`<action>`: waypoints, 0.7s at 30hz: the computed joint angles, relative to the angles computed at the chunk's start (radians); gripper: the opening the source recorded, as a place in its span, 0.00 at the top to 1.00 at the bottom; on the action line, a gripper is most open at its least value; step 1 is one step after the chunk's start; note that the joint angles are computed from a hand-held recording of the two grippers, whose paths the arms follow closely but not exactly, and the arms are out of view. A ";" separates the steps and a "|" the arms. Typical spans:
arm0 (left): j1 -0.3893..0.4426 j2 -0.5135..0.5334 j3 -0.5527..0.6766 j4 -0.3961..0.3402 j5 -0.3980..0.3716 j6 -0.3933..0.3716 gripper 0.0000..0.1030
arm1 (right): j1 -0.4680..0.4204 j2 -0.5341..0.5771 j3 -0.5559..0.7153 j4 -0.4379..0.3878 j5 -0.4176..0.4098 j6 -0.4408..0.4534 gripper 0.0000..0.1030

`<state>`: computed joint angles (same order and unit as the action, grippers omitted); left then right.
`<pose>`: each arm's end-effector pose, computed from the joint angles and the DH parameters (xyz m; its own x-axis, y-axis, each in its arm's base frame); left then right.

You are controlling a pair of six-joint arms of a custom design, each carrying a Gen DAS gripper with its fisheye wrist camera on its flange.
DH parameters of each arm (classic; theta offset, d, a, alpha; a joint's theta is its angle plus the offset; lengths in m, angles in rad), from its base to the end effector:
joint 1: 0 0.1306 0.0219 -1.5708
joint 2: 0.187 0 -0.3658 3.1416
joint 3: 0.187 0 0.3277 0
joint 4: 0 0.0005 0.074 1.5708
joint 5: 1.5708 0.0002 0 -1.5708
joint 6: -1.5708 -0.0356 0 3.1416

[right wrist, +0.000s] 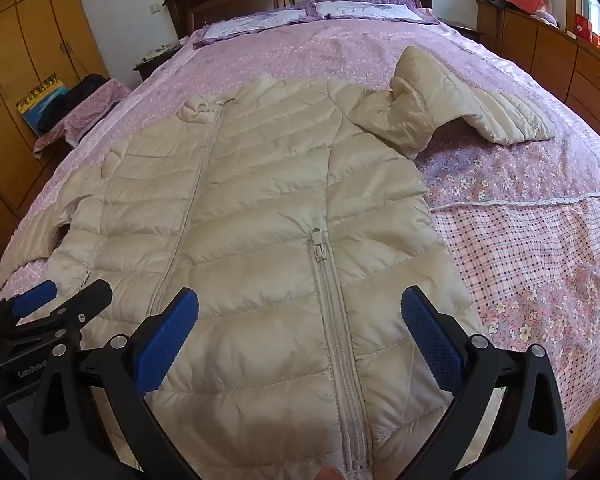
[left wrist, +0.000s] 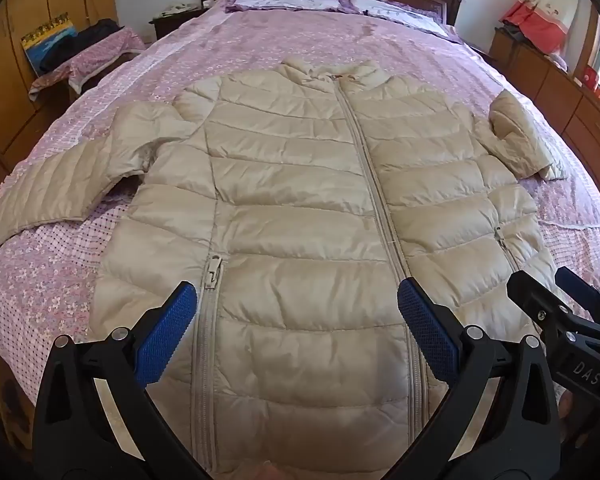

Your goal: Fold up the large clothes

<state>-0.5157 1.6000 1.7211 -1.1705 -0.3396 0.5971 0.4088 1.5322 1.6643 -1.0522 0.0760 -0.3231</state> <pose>0.4224 -0.2264 0.4341 -0.8041 -0.1536 -0.5743 -0.1590 0.9864 -0.0412 0.4298 0.1827 0.4483 -0.8048 -0.0036 -0.5936 -0.1040 0.9854 0.1350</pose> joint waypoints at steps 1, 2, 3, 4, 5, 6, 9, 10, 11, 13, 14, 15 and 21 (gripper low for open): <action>0.000 0.000 0.001 -0.001 0.002 0.000 0.03 | 0.000 -0.001 0.001 0.000 0.000 -0.001 0.05; 0.000 -0.001 -0.001 0.001 0.003 0.001 0.03 | 0.000 -0.001 0.003 -0.001 0.001 -0.001 0.05; 0.000 -0.003 -0.003 0.004 0.004 0.001 0.03 | 0.000 -0.002 0.004 -0.001 0.002 -0.002 0.05; 0.000 -0.004 -0.005 0.007 0.005 0.002 0.03 | 0.001 -0.004 0.005 -0.002 0.004 -0.002 0.05; 0.000 -0.007 -0.007 0.009 0.007 0.002 0.03 | 0.001 -0.005 0.006 -0.002 0.006 -0.003 0.05; 0.003 -0.023 -0.024 0.012 0.009 -0.001 0.03 | 0.003 -0.006 0.007 -0.003 0.008 -0.004 0.05; 0.010 -0.041 -0.052 0.026 0.012 -0.010 0.03 | -0.003 -0.007 -0.013 0.003 -0.007 -0.004 0.05; 0.012 -0.049 -0.062 0.030 0.014 -0.014 0.03 | -0.002 -0.007 -0.016 0.003 -0.008 -0.004 0.05; 0.027 -0.050 -0.068 0.036 0.022 -0.024 0.03 | -0.001 -0.008 -0.019 0.004 -0.008 -0.005 0.05; 0.009 -0.006 -0.006 -0.009 0.002 -0.002 0.03 | -0.009 -0.007 -0.004 -0.013 -0.013 -0.004 0.05; 0.008 -0.004 -0.003 -0.012 0.002 0.001 0.03 | -0.008 -0.004 -0.002 -0.015 -0.011 -0.005 0.05; 0.009 -0.005 -0.004 -0.013 0.004 0.003 0.03 | -0.007 -0.004 -0.002 -0.017 -0.010 -0.005 0.05; 0.012 -0.006 -0.008 -0.010 0.008 -0.004 0.03 | -0.006 -0.011 -0.007 -0.019 -0.010 -0.009 0.05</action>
